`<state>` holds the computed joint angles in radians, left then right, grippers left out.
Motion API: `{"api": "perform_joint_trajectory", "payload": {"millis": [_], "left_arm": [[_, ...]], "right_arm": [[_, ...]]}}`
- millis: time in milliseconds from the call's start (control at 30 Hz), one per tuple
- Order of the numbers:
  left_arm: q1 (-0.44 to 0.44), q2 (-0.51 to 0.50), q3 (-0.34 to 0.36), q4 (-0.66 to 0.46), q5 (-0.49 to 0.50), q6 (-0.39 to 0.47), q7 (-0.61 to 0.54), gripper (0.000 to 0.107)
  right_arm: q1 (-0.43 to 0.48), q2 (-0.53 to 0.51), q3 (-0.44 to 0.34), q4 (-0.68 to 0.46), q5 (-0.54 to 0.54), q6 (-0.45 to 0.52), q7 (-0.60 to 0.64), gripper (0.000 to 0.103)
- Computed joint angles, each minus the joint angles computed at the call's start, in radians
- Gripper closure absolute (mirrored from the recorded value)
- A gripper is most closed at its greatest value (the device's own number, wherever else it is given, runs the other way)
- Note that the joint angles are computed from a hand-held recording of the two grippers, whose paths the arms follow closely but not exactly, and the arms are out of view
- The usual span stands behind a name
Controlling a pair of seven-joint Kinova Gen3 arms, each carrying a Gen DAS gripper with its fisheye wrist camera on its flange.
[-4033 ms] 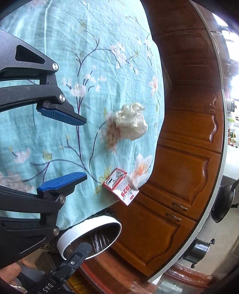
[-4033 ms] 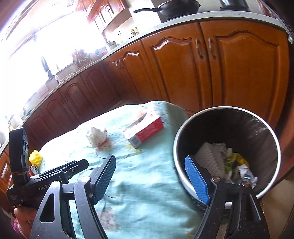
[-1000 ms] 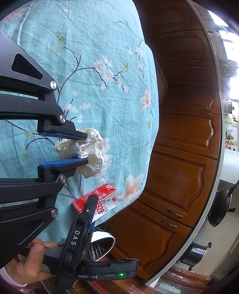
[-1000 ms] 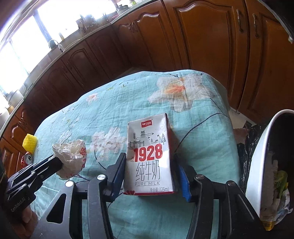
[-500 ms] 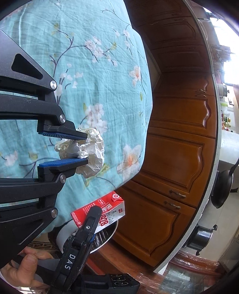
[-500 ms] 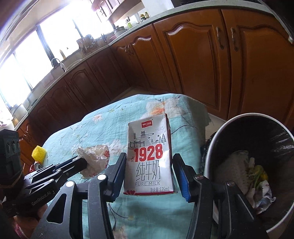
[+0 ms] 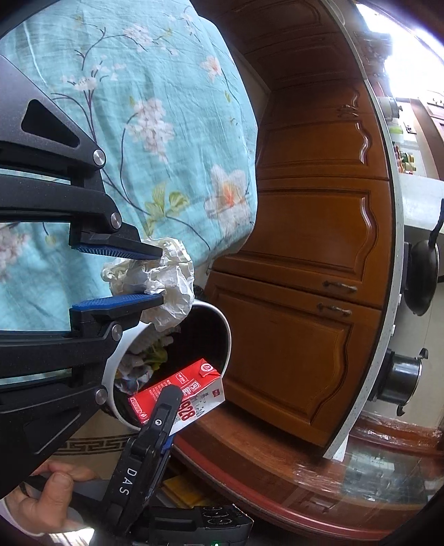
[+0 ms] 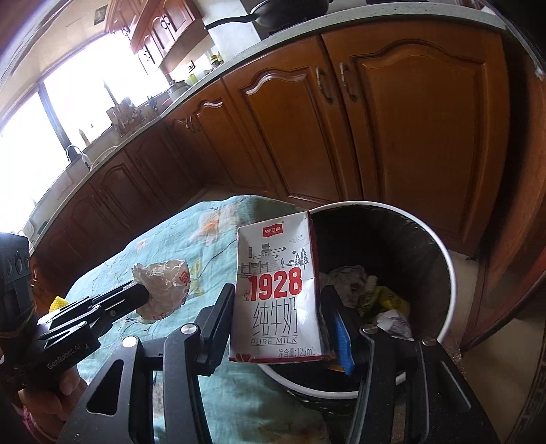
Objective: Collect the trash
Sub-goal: 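Carry the tissue and milk carton into the bin and open both tools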
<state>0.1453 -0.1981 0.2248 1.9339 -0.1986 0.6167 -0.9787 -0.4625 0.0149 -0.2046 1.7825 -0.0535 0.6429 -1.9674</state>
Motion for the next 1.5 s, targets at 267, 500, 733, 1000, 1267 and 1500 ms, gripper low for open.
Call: {"api": "perform_joint_trajectory", "payload": {"millis": [267,500,733,1000,1267,1500], "left_arm": [[0.043,0.076,0.028,-0.061,-0.053,0.01,0.034,0.089],[0.093,0.14,-0.002,-0.111,-0.073,0.016,0.022,0.089],[0.128,0.184,-0.028,-0.139,-0.089,0.019,0.026,0.089],[0.164,0.22,-0.043,-0.164,-0.104,0.033,0.041,0.089],[0.195,0.255,-0.057,-0.195,-0.116,0.049,0.061,0.088],[0.209,0.276,-0.068,-0.22,-0.107,0.066,0.066,0.086]], "right_arm": [[0.041,-0.053,0.021,0.042,-0.025,0.006,0.024,0.051],[0.06,-0.044,0.025,0.042,-0.032,0.01,0.031,0.051],[0.071,-0.028,0.031,0.033,-0.041,0.013,0.048,0.051],[0.074,-0.005,0.034,0.021,-0.047,0.02,0.057,0.051],[0.081,0.017,0.041,0.007,-0.061,0.031,0.078,0.051],[0.086,0.033,0.046,0.001,-0.07,0.039,0.078,0.051]]}}
